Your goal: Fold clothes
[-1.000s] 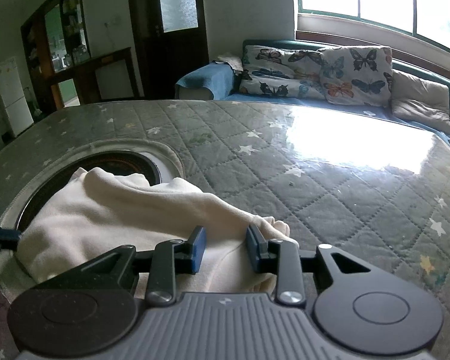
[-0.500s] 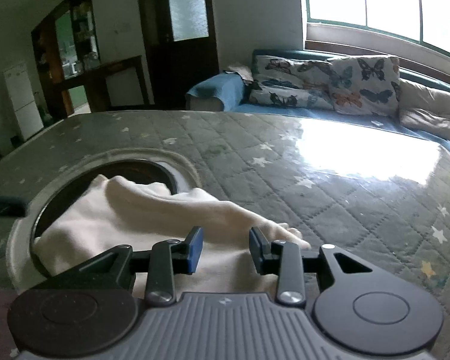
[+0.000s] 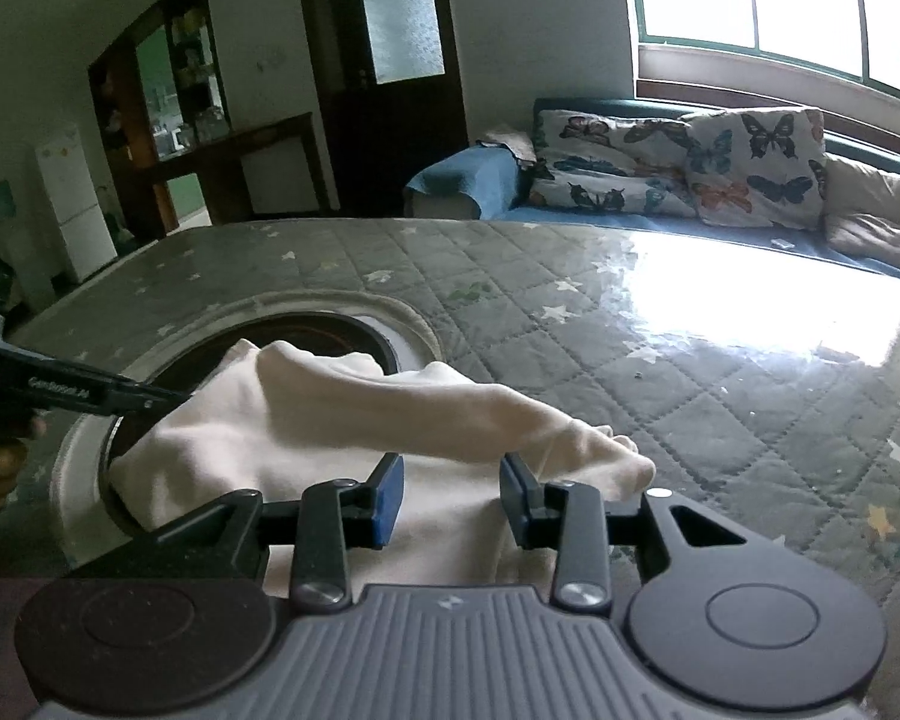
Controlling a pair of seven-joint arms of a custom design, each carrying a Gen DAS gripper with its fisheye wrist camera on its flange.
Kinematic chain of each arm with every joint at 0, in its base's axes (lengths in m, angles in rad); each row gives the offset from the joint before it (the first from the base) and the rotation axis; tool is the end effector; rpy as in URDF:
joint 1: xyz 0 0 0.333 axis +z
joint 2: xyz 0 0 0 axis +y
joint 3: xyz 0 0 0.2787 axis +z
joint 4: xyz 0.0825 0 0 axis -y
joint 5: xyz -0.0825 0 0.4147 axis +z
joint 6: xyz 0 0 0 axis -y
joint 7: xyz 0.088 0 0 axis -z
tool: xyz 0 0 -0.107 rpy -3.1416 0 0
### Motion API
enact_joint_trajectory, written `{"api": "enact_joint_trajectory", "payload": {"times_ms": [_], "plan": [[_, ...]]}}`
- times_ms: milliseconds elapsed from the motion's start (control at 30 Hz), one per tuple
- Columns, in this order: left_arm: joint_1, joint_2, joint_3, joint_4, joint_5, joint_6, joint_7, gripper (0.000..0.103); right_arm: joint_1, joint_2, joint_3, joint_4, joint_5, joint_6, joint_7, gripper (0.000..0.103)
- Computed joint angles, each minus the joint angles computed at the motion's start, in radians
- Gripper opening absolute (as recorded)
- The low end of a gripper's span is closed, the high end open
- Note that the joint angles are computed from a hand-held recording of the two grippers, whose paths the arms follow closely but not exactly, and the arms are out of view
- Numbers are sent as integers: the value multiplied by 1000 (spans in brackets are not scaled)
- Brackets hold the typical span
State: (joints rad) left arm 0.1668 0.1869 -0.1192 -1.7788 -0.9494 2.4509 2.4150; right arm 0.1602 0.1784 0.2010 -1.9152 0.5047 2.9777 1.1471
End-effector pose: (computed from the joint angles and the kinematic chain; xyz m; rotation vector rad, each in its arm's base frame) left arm 0.6741 0.0359 0.4555 -1.7377 2.0755 -1.2779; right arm 0.6360 0.1977 0.4509 -1.8323 1.3454 -0.4883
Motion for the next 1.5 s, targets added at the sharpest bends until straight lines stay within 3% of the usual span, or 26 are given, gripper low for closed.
{"api": "enact_joint_trajectory", "payload": {"times_ms": [233, 433, 567, 767, 833, 933, 1033, 1133, 1233, 1267, 1300, 1367, 1500], "plan": [[26, 4, -1, 9, -111, -69, 39, 17, -5, -4, 12, -7, 48, -9, -48, 39], [48, 14, 0, 18, -204, -137, 76, 42, 1, -11, 11, -13, 85, -9, -81, 39], [61, 32, 1, 34, -248, -187, 84, 43, 9, -9, 5, -12, 89, -7, -79, 39], [70, 34, -3, 36, -263, -227, 122, 35, 11, -7, 2, -13, 83, -12, -76, 39], [70, 32, -3, 34, -266, -241, 138, 20, 11, -5, 2, -11, 84, -11, -76, 39], [53, 4, -5, 1, -270, -180, 197, 7, 10, -3, 4, -8, 83, -10, -73, 39], [36, -20, 0, -25, -265, -128, 227, 4, 7, -4, 6, -8, 89, -12, -77, 39], [44, -2, 12, -4, -265, -187, 192, 4, 8, -4, 5, -8, 87, -12, -75, 39], [50, 15, 12, 11, -273, -205, 161, 19, 7, -5, 8, -12, 95, -7, -79, 39], [54, 22, 12, 19, -277, -212, 145, 32, 6, -5, 9, -12, 97, -6, -80, 39], [57, 31, 12, 28, -278, -219, 128, 38, 6, -5, 9, -13, 97, -7, -82, 39], [65, 51, 10, 48, -275, -232, 93, 46, 7, -5, 8, -13, 97, -7, -83, 39], [88, 84, -1, 83, -276, -282, 65, 49, 5, -5, 10, -14, 105, -6, -88, 39]]}}
